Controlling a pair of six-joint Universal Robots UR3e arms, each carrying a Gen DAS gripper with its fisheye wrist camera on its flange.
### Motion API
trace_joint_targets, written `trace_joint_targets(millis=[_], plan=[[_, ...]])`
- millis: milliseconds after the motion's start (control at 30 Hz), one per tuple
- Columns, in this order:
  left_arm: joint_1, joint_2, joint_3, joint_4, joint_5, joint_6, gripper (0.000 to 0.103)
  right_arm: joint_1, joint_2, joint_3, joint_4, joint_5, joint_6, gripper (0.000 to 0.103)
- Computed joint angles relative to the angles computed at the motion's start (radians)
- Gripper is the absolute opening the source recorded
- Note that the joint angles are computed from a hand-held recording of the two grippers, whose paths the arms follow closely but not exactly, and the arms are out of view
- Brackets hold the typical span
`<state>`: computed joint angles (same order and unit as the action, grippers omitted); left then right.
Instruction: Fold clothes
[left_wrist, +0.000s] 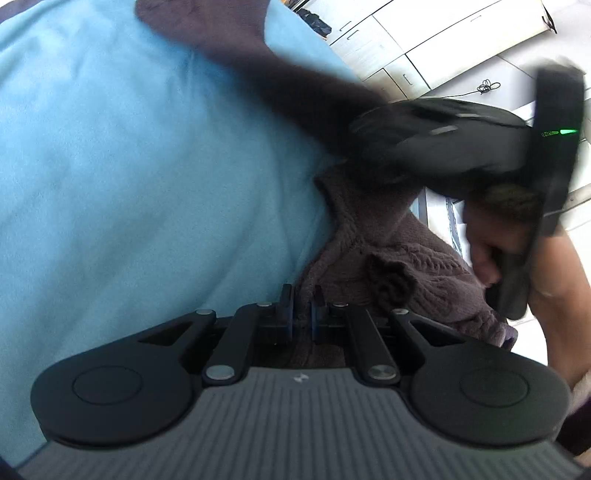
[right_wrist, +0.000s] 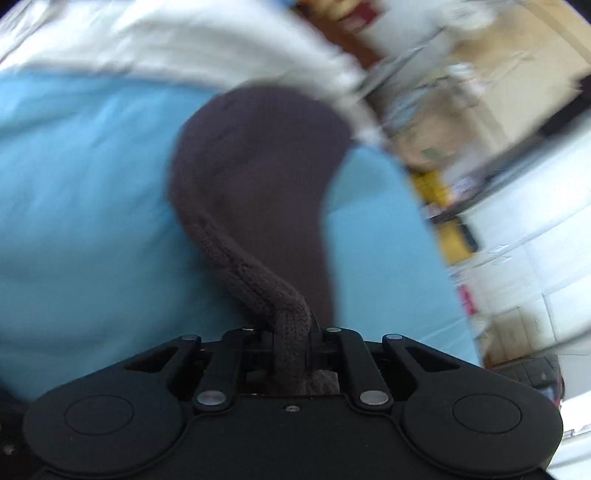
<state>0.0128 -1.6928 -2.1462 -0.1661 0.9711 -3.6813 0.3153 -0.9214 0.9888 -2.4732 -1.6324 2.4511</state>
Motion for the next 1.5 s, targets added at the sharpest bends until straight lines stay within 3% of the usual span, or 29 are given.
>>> trace_joint_targets(millis=[100,167,267,367,500,667,733,800,833,867,933,1000,1067,1100,1167,1200,1333,1433,1500], plan=[[-0.057,0.017,0.064,-0.087,0.089,0.057,0.008,-0.048,-0.176,0.231,-0.274,-0.072,0.111,0.010],[-0.098,0.024,0.104,-0.130,0.149,0.089,0.008,-0.060,-0.322,0.350,-0.312,-0.186,0.169,0.010],[-0.117,0.036,0.107,-0.128,0.143,0.089,0.008,-0.106,-0.581,0.554,-0.244,-0.307,0.283,0.011],[-0.159,0.032,0.140,-0.159,0.218,0.115,0.008,-0.209,-0.823,0.741,-0.023,-0.293,0.363,0.017],[-0.170,0.028,0.150,-0.168,0.232,0.111,0.008,-0.460,-1.051,0.832,0.374,-0.040,0.222,0.021],[-0.152,0.033,0.144,-0.161,0.200,0.111,0.010,-0.629,-1.012,0.595,0.693,0.240,0.147,0.046],[-0.115,0.026,0.099,-0.106,0.147,0.130,0.013,-0.791,-1.016,0.498,0.875,0.529,0.047,0.066],[-0.078,0.011,0.067,-0.059,0.088,0.152,0.019,-0.911,-0.977,0.419,1.060,0.799,-0.039,0.077],[-0.074,0.003,0.066,-0.047,0.070,0.156,0.021,-0.908,-0.941,0.405,1.051,0.832,-0.037,0.079],[-0.070,-0.006,0.066,-0.036,0.054,0.161,0.023,-0.868,-0.899,0.402,0.964,0.814,0.037,0.079],[-0.074,-0.018,0.065,-0.013,0.045,0.163,0.023,-0.762,-0.842,0.470,0.679,0.695,0.116,0.081],[-0.080,-0.023,0.061,0.005,0.043,0.171,0.023,-0.656,-0.759,0.515,0.474,0.533,0.065,0.090],[-0.087,-0.021,0.059,0.016,0.048,0.191,0.023,-0.571,-0.663,0.557,0.314,0.381,-0.044,0.090],[-0.092,-0.019,0.058,0.017,0.052,0.201,0.023,-0.569,-0.655,0.601,0.269,0.365,-0.089,0.087],[-0.105,-0.015,0.070,0.002,0.068,0.203,0.023,-0.594,-0.674,0.664,0.243,0.386,-0.133,0.048],[-0.108,-0.009,0.075,-0.010,0.073,0.203,0.023,-0.621,-0.700,0.670,0.277,0.421,-0.134,0.020],[-0.125,-0.004,0.090,-0.022,0.095,0.204,0.023,-0.765,-0.946,0.830,0.152,0.503,-0.050,0.019],[-0.136,-0.016,0.105,-0.021,0.115,0.190,0.023,-0.971,-1.209,0.951,0.162,0.607,-0.076,0.019],[-0.137,-0.023,0.111,-0.020,0.116,0.184,0.023,-1.060,-1.298,1.005,0.152,0.587,-0.086,0.020]])
